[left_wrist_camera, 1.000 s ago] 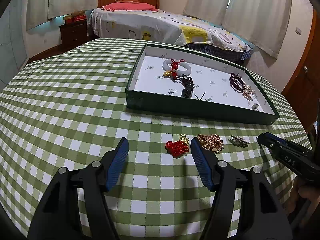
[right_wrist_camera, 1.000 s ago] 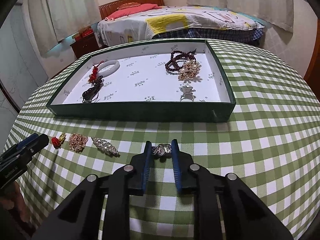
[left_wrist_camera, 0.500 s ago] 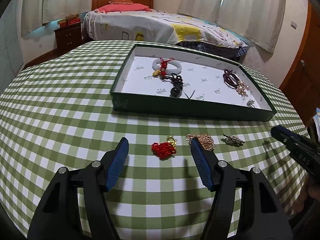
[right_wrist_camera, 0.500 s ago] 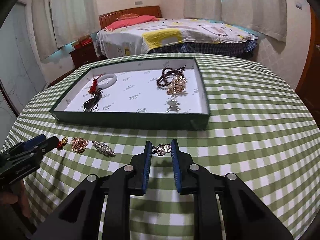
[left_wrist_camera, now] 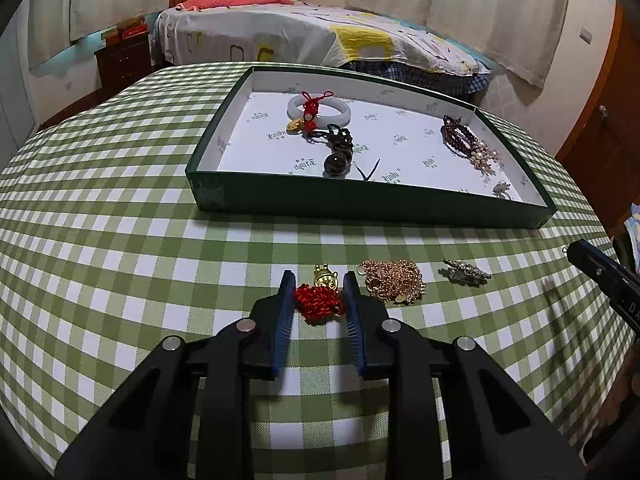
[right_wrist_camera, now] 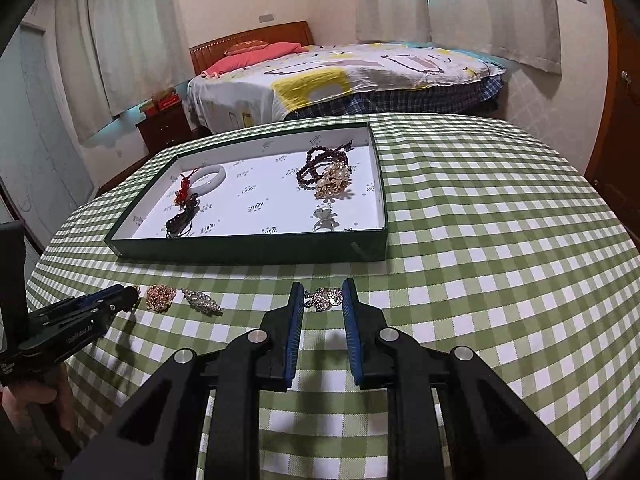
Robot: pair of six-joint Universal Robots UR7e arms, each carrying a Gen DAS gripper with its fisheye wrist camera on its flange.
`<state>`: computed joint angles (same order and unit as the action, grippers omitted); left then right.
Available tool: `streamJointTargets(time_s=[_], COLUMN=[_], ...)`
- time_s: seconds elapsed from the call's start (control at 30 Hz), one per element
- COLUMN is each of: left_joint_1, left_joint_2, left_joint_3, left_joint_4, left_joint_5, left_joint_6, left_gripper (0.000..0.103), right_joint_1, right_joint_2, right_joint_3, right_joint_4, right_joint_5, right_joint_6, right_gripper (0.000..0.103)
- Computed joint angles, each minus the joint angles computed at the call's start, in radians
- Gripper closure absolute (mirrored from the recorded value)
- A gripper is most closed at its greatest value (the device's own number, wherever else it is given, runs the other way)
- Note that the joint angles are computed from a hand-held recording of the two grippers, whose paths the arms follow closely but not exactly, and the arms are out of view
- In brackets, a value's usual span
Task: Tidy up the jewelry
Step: 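Close the left tool on the red flower earring while the right tool holds the silver brooch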
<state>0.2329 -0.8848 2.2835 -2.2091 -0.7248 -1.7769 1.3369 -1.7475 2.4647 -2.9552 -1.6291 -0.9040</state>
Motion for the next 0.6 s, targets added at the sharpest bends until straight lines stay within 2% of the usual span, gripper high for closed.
streamJointTargets(time_s=[0.33,0.6], left_joint_1=[-0.006,-0.039], left_joint_2=[0.000,-0.004], left_joint_3=[0.013,0.014], left_joint_4=[-0.045,-0.011], left_joint_5=[0.013,0.032], left_joint_6=[0.021,-0.006], left_gripper=[0.087,0.089], right_joint_1=[-0.004,-0.004], right_joint_2=[-0.004,-0.006], right_joint_3=[0.006,0.019], right_joint_4=[-0.006,-0.020], right_joint_5=[0.005,0.007], right_joint_6=[-0.006,-0.019], right_gripper=[0.082,0.082])
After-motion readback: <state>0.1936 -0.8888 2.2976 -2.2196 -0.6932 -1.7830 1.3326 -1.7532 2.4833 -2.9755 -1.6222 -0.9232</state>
